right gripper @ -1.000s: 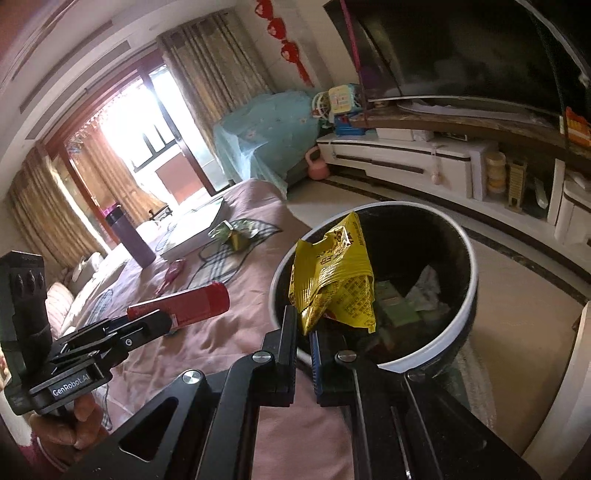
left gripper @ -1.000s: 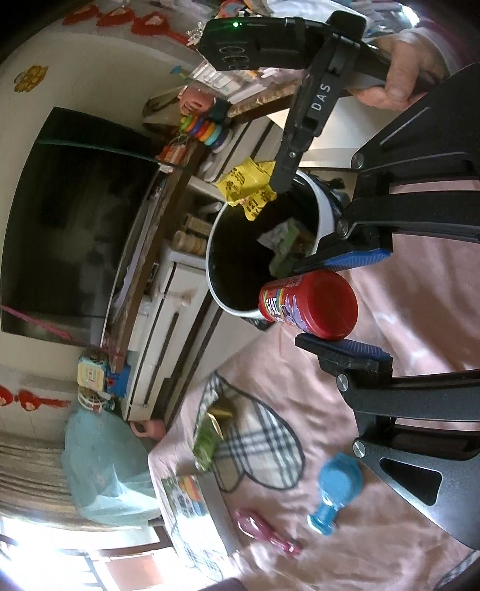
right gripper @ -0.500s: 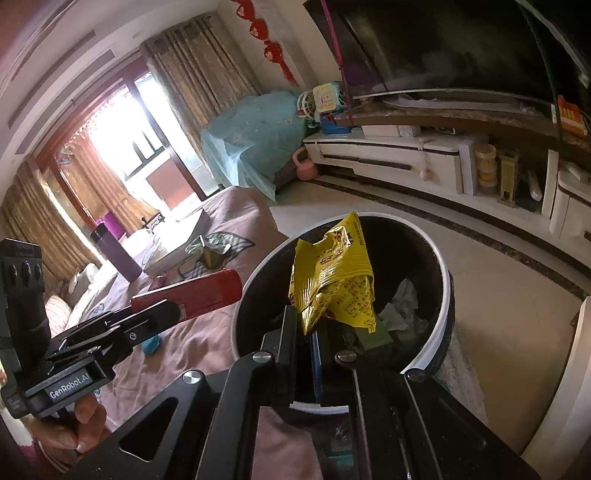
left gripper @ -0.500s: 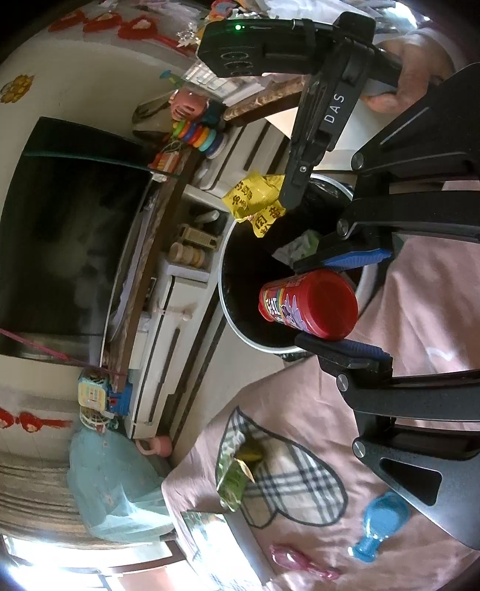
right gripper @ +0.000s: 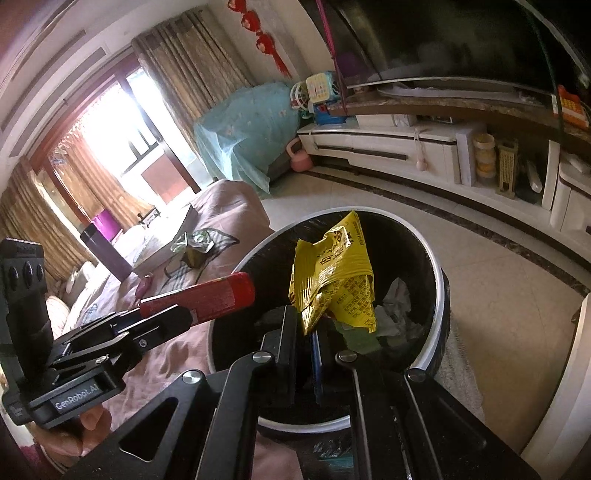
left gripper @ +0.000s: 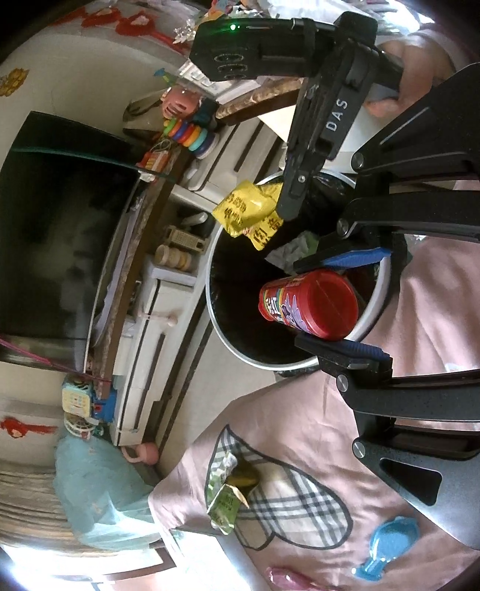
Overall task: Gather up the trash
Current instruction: 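Carry the wrapper and red tube over the bin and open both grippers, then move both grippers back to the table toward the two brushes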
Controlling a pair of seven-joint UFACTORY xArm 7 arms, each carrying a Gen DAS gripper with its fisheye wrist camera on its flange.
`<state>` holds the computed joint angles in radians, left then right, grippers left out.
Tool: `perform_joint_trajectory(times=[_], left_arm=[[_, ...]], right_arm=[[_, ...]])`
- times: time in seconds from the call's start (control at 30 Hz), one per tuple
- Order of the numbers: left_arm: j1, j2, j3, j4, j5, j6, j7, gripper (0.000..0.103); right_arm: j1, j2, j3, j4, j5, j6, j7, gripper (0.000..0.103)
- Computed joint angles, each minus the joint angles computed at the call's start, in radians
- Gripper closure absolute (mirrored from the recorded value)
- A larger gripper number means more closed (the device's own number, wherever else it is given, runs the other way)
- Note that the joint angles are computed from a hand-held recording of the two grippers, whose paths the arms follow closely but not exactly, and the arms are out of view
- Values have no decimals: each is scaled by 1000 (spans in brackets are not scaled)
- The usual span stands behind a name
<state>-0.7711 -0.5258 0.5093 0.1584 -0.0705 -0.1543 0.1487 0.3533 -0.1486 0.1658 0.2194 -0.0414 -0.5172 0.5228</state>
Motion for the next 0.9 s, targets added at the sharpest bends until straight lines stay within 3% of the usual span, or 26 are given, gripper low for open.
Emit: perform_joint_trajectory(times=[0.07,0.1,0.13,0.23,0.37,0.43,0.5,0.73,0.9], left_arm=[[22,0,-27,2,-7,14,-9,47],[54,-14,-54,-13,-12,3,-16,38],[75,-27,-68,-24,-10,-2,-18,36],[127,-83,-73,-56,0,15,-8,35],[201,-174,-39,-107,-16,63,38,35],[262,-218,-46,-134,-32,91,69,35],[328,-268,-45,-159,-46,130,108,35],[582,-434,-27,-218,-88,285,260,35],[756,-478,0,-222,-114,367,381,35]], right_arm=[[-2,7,-1,10,-1,13,-3,86],[-1,11,-7,13,-11,14,5,76],[0,12,-17,11,-30,9,21,64],[-5,8,5,1,10,-14,7,49],[6,-12,41,-13,79,-35,-11,43],[16,-18,69,-19,130,-56,-32,28],[33,-20,106,-24,191,-84,-56,21],[116,11,183,13,344,-103,-130,8],[187,77,201,72,397,-108,-171,3]])
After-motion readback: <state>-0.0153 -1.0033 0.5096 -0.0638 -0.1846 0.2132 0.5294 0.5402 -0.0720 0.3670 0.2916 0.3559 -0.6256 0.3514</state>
